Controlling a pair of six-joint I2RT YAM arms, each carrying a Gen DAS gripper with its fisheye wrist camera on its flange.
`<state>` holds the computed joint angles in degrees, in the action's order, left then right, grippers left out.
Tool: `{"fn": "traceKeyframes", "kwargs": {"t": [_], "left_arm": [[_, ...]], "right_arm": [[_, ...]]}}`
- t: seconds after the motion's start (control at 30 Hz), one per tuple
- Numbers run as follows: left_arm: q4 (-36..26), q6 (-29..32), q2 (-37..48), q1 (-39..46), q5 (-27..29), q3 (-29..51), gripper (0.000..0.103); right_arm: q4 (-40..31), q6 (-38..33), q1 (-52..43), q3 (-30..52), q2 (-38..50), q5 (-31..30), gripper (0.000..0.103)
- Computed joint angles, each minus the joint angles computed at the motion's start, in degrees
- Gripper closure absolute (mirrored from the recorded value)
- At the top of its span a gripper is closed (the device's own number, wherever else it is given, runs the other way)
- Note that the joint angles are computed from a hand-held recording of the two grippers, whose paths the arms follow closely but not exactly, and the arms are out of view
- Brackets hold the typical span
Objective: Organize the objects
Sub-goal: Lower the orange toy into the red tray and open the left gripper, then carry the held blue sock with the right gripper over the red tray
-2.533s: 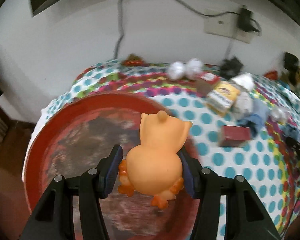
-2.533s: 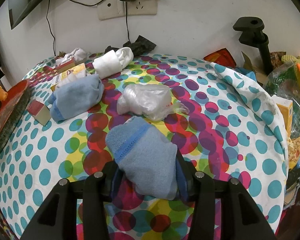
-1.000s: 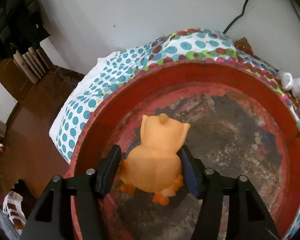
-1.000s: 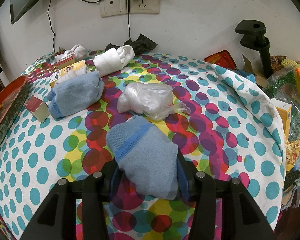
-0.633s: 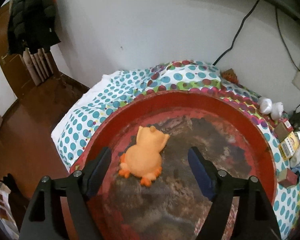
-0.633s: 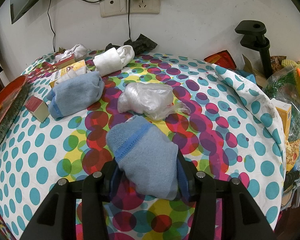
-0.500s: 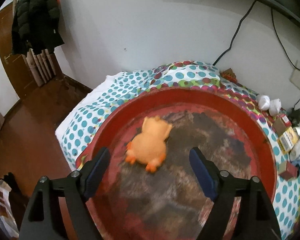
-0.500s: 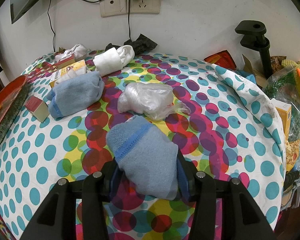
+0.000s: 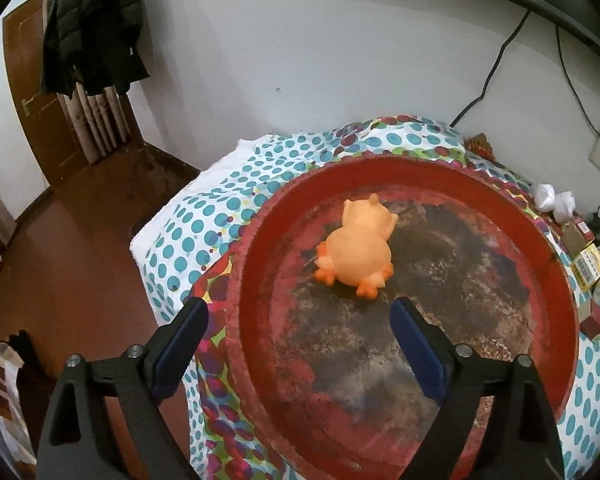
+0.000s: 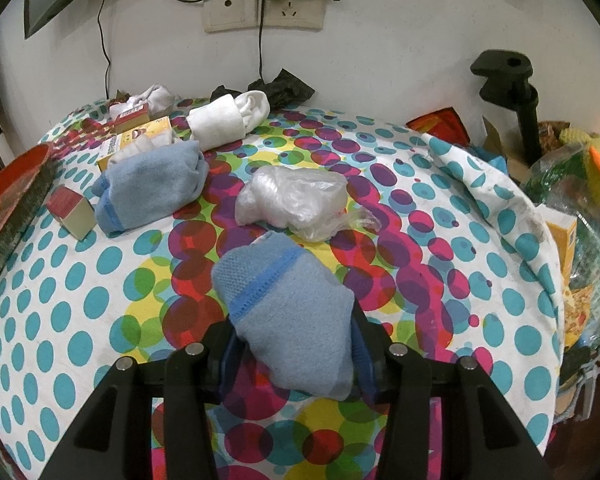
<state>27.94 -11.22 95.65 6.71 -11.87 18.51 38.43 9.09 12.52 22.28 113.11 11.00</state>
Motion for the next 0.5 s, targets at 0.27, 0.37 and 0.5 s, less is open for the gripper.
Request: {"fn": "traceKeyframes", "kwargs": {"t": [0.27, 0.37, 0.5], "left_arm": [[1.40, 1.41, 0.06, 0.02, -1.03, -0.39, 0.006], [1.33, 1.73, -0.31, -0.55, -1.77, -0.45, 0.006], [1.37, 2.04, -1.02, -0.75, -2.14, -0.77, 0.004]], "right_arm": [[0.58, 6.29, 2.42, -1.96, -2.00, 1.47, 0.059], [-1.84, 8.10, 6.11, -2.27, -5.24, 3.37, 0.059], [-6.23, 10.20, 10.94, -1.48, -10.61, 4.48, 0.059]]}}
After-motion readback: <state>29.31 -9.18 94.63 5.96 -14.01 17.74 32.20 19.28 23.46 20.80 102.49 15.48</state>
